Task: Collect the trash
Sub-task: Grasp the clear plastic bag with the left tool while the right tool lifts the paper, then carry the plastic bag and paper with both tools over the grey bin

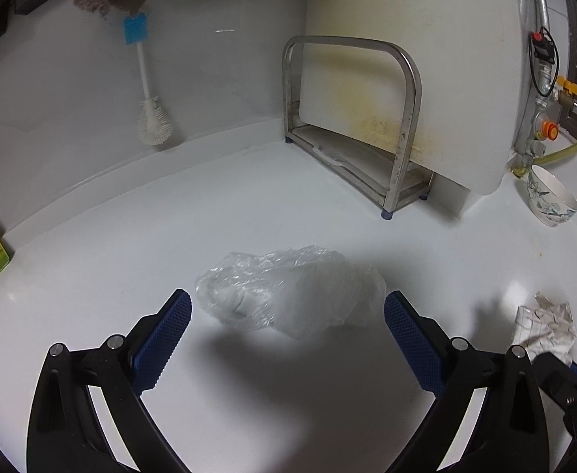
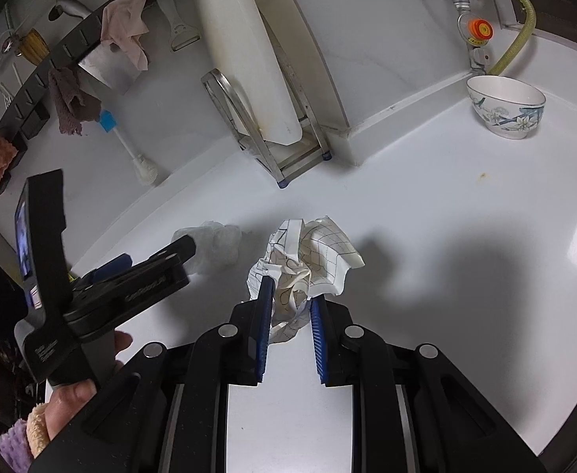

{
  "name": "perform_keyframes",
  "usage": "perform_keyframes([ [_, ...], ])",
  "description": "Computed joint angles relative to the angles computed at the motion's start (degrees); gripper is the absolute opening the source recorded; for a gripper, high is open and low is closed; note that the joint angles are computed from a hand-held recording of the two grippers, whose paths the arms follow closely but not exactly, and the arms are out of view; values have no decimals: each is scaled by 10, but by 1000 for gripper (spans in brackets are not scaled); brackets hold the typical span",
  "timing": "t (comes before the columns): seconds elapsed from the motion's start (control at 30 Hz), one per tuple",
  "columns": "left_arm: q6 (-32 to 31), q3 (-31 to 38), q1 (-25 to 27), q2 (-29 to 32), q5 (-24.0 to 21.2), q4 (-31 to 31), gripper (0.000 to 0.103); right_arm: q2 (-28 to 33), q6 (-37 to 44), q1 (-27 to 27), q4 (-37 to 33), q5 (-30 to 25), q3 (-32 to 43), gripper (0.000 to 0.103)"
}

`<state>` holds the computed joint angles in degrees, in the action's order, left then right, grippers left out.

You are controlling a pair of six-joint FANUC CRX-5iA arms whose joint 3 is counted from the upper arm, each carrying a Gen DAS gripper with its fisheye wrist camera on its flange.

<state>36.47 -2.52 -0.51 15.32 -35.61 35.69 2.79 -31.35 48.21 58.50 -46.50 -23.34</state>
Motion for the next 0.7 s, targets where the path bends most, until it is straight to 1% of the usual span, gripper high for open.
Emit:
perform_keyframes([
  [0.07,24,18,-7,12,-2,-26,97,-2,-3,-1,2,3,-2,18],
  [0.17,44,35,-14,24,5,-59,96,-1,-3,-2,2,5,-2,18],
  [0.2,54,43,-15,30,1,-71,95,-1,-3,-2,2,6,-3,18],
  [0.27,47,45,-11,37,-11,-54,87,0,1,-3,-1,8,-1,18],
  [0.33,30,45,-5,41,-29,-25,72,1,5,-3,-3,9,1,18],
  [0.37,22,44,-4,42,-34,-17,68,3,8,-3,-4,9,3,18],
  [0.4,12,40,-3,40,-36,-8,58,4,9,-2,-5,9,4,18],
  [0.43,4,36,-3,38,-37,-2,46,5,11,-2,-6,11,5,18],
  [0.47,-8,31,-3,35,-39,5,39,6,12,-2,-7,11,6,18],
  [0.5,-14,27,-2,32,-41,8,28,6,13,-3,-8,12,6,18],
  [0.6,-27,13,0,22,-40,15,17,7,11,-3,-8,13,5,18],
  [0.7,-40,0,9,14,-53,32,13,3,1,-3,-1,12,0,18],
])
